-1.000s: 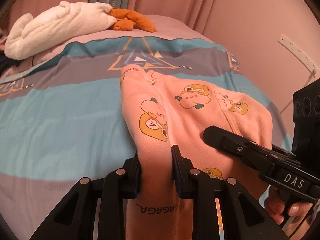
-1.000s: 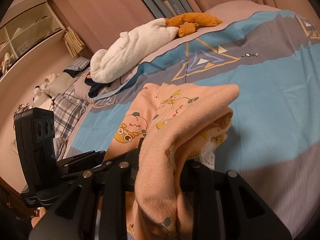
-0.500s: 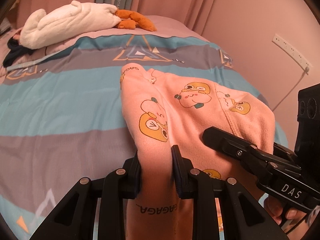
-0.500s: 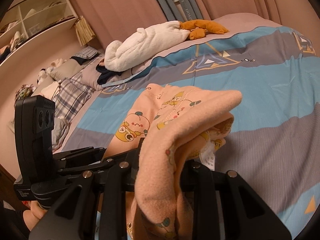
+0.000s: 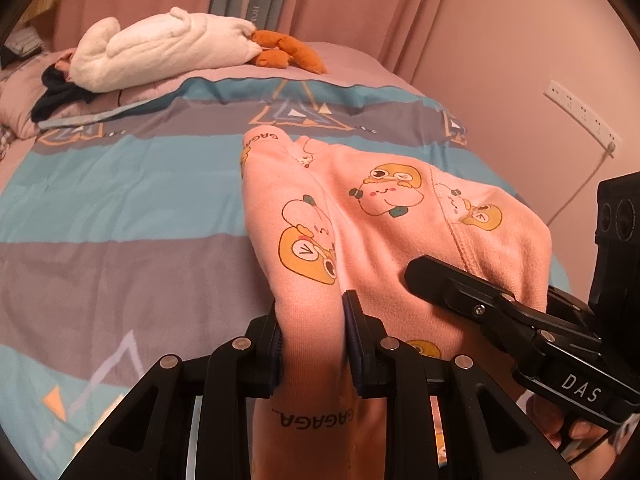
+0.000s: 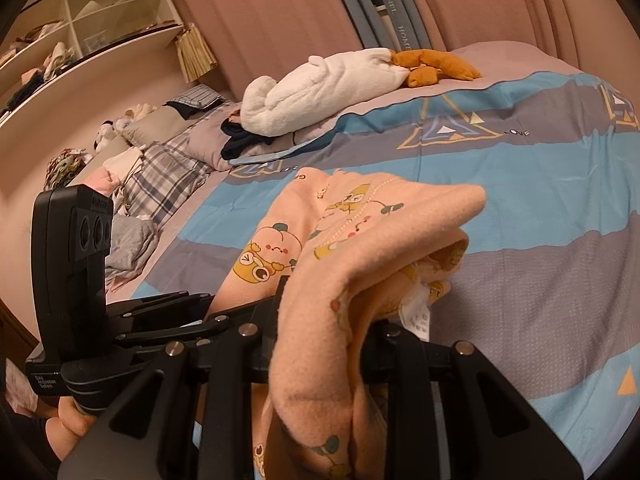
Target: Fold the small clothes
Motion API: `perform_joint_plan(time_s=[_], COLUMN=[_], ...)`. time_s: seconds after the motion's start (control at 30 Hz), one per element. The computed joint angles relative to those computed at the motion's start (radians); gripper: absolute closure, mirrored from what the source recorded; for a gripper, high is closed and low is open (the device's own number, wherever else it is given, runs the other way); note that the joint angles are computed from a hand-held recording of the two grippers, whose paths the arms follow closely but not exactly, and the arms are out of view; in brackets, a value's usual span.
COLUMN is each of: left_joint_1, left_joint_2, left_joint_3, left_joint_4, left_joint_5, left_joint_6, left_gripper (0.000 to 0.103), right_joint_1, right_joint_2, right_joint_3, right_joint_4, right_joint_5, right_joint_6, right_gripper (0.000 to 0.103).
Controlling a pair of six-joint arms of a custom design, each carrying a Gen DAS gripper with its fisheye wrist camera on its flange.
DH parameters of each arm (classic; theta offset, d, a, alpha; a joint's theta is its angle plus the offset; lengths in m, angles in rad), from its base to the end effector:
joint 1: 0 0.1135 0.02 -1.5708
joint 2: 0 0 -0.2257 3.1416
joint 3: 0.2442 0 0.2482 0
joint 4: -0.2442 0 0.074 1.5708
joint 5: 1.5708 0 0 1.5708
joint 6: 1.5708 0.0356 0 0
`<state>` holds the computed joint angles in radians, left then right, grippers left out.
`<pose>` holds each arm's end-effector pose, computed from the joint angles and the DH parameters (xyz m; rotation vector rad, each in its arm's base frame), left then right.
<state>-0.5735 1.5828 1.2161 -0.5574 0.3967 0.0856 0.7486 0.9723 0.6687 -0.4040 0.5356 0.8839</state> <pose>0.2726 -0.1925 0.2236 0.9768 2.3310 -0.6959 0.1736 0.1365 0.2172 0.4192 2.1409 0.3195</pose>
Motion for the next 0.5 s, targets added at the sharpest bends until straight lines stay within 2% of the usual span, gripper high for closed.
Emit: perform_joint_plan(time_s=[0.5], left_joint_1=[0.060], left_joint_2=[-0.087], left_joint_3=[-0.082], left_joint_4=[-0.001], left_joint_5=[-0.007], left_joint_6=[-0.015], left_gripper=[0.078], right_joint_1=[0.048], right_joint_2=[0.137], right_joint_3=[0.093], right_joint_4=[0.025], right_joint_5=[-0.012], right_joint_6=[-0.042], right_gripper=[0.077])
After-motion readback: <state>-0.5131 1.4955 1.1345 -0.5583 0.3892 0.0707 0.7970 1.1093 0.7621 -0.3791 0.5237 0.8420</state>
